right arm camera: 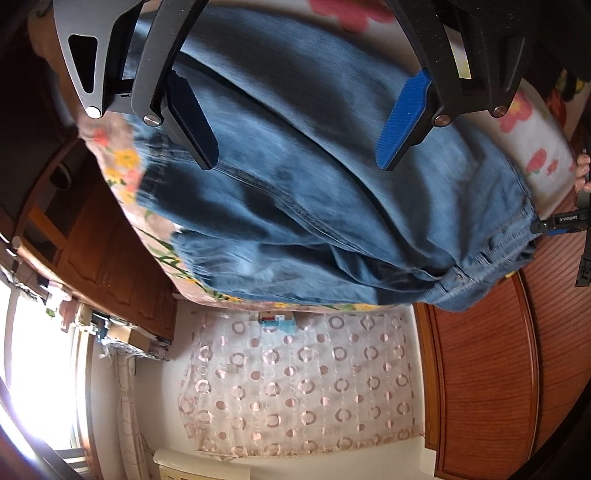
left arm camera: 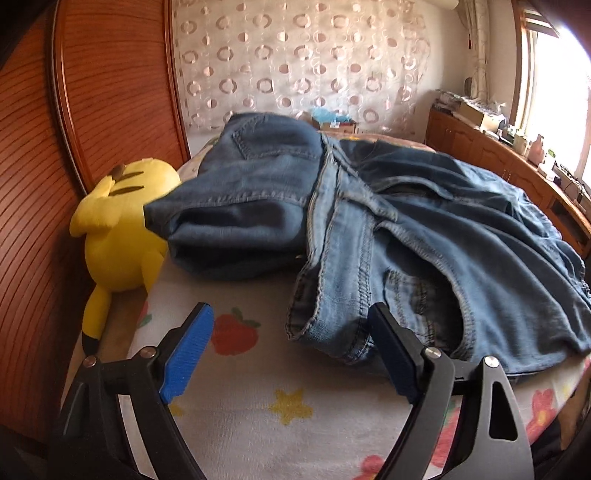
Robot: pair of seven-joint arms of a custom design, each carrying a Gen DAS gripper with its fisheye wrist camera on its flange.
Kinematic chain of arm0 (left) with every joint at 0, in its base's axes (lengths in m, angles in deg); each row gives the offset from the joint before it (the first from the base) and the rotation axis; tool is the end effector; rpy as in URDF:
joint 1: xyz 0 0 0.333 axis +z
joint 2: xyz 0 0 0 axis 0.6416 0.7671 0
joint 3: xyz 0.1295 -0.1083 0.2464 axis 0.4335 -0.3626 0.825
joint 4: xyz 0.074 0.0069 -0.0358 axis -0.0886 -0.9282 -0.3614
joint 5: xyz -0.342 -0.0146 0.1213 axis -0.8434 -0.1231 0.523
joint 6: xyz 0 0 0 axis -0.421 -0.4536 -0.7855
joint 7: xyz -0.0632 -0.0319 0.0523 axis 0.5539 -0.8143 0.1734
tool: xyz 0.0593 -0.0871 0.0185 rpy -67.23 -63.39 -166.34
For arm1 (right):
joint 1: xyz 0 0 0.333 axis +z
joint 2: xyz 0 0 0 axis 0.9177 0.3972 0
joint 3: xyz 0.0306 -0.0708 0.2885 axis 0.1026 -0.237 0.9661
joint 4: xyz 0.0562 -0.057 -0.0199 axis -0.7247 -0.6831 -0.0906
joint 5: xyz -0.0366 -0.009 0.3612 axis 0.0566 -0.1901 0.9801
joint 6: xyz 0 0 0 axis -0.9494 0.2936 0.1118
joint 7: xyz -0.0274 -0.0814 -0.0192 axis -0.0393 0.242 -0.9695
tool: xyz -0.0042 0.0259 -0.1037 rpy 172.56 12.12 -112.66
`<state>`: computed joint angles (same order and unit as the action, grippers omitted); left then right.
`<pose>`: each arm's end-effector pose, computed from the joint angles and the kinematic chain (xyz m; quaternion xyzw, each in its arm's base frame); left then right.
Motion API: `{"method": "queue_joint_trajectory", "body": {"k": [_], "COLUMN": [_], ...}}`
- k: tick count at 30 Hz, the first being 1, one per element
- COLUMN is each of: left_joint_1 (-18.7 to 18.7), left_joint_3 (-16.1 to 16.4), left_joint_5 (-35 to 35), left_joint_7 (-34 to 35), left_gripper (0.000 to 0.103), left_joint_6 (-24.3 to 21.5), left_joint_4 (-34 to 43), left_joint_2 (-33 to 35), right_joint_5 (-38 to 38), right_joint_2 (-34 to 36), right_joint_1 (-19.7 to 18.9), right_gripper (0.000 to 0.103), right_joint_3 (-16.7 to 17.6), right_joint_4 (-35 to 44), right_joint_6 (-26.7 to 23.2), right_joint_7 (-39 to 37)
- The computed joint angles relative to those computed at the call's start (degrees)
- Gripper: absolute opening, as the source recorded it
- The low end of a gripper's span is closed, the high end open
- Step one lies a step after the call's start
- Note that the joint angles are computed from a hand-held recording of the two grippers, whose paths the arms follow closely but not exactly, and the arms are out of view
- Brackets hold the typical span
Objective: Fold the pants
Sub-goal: 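Move both grippers down toward the jeans leg and its hem, then grasp the leg hem with the right gripper while the left gripper grasps the jeans leg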
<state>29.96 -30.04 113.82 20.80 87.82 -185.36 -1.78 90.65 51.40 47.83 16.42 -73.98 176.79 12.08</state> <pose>0.6433 -0.0619 0.2730 -0.7951 0.4665 -0.1989 0.3325 0.7530 0.0140 0.2057 -0.7720 0.4404 -0.2218 0.4012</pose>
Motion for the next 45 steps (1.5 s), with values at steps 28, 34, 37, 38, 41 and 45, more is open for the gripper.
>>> {"method": "queue_joint_trajectory", "body": {"k": [28,34,37,38,41,45], "left_joint_1": [-2.7,-3.3,-3.4,-3.4,-3.4,-3.4], "left_joint_3": [4.4,4.9,5.1,5.1,5.2,5.2], "left_joint_5": [-10.3,-10.8,-10.7,-10.8,-10.8,-10.9], "left_joint_7": [7.7,8.1,7.9,8.0,8.0,8.0], "left_gripper": [0.087,0.088,0.088,0.088,0.088,0.088], "left_joint_6": [4.2,3.9,4.0,4.0,4.0,4.1], "left_joint_4": [0.8,0.8,0.8,0.8,0.7,0.9], "left_joint_2": [3.4,3.6,3.6,3.6,3.6,3.7], "right_joint_5": [-8.4,-0.8,1.5,2.5,6.3,3.8], "right_joint_2": [1.1,-2.9,-1.5,-1.4,-1.9,2.1], "right_joint_1": [4.9,3.6,3.2,2.8,3.3,6.3], "right_gripper": [0.043,0.015,0.013,0.013,0.009,0.008], "right_joint_3": [-17.5,-17.0,-15.9,-15.4,-15.7,-16.7], "right_joint_4": [13.4,8.7,11.4,11.9,12.5,19.1], "right_joint_6": [-14.5,-14.2,-13.2,-13.1,-11.0,-8.4], "right_joint_7": [25.3,16.0,13.3,12.9,10.8,14.5]}}
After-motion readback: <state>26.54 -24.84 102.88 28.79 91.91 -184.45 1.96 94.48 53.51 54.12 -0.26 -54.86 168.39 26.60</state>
